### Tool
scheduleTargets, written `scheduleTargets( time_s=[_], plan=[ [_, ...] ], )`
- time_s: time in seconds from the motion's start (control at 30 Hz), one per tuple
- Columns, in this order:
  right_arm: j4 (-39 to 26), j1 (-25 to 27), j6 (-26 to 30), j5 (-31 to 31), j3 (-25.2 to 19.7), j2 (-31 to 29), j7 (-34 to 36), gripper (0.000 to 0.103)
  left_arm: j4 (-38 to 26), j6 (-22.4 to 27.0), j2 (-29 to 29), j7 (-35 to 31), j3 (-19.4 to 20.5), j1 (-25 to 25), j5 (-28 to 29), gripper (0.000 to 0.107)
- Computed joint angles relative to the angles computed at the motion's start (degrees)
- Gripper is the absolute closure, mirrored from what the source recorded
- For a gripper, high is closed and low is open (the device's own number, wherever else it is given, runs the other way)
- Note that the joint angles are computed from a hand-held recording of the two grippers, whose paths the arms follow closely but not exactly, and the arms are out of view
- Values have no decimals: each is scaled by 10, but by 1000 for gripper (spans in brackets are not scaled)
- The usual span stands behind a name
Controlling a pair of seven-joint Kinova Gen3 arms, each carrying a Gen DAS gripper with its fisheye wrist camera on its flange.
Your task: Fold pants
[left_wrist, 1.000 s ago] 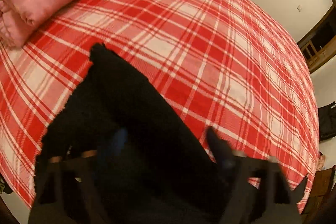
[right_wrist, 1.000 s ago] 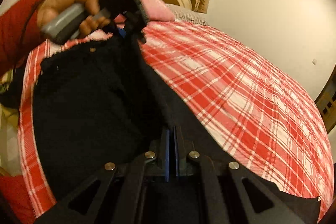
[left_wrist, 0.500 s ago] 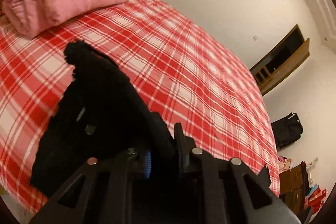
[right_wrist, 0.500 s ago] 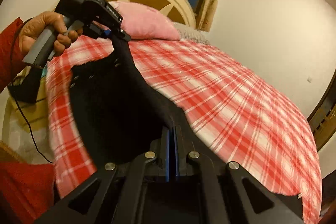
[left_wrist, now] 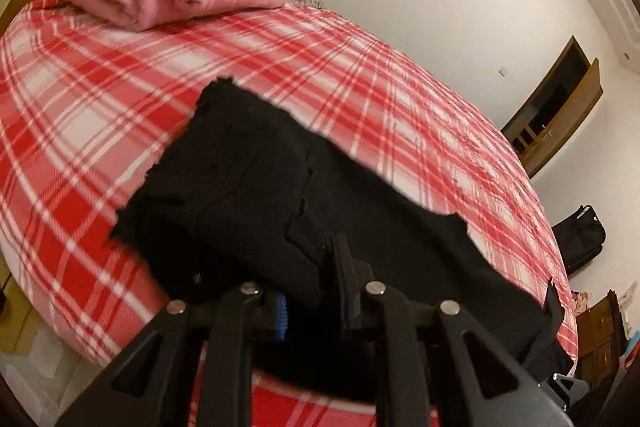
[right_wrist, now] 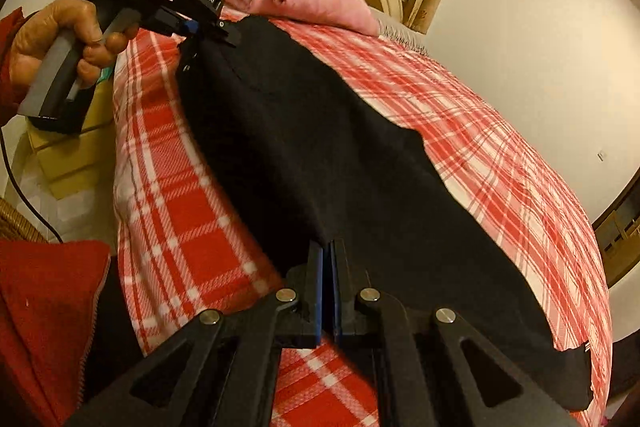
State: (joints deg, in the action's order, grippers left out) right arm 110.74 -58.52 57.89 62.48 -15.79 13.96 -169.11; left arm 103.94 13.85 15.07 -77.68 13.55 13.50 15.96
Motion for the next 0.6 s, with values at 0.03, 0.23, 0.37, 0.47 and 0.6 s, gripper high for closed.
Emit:
scheduleTargets(
  time_s=[0.03,0.23,0.37,0.47,0.6],
  plan=[
    [0,0,0,-1,-1,1,0,100,10,-9,-2,-6,6,-6,5,88],
    [5,-2,-14,-17,1,15,5,100,26,-20,-3,39,-51,52,-47,88],
    [8,-7,-24,-17,7,20,-8,99,35,-17,0,85,-90,94,-95,88],
    [16,-9,-32,-10,9,18,-25,96,50,-31,5,120,-117,123,-135,85],
    [23,-20,-23,7,7,21,-54,89,45,-18,2,148,-146,158,-185,82]
  ],
)
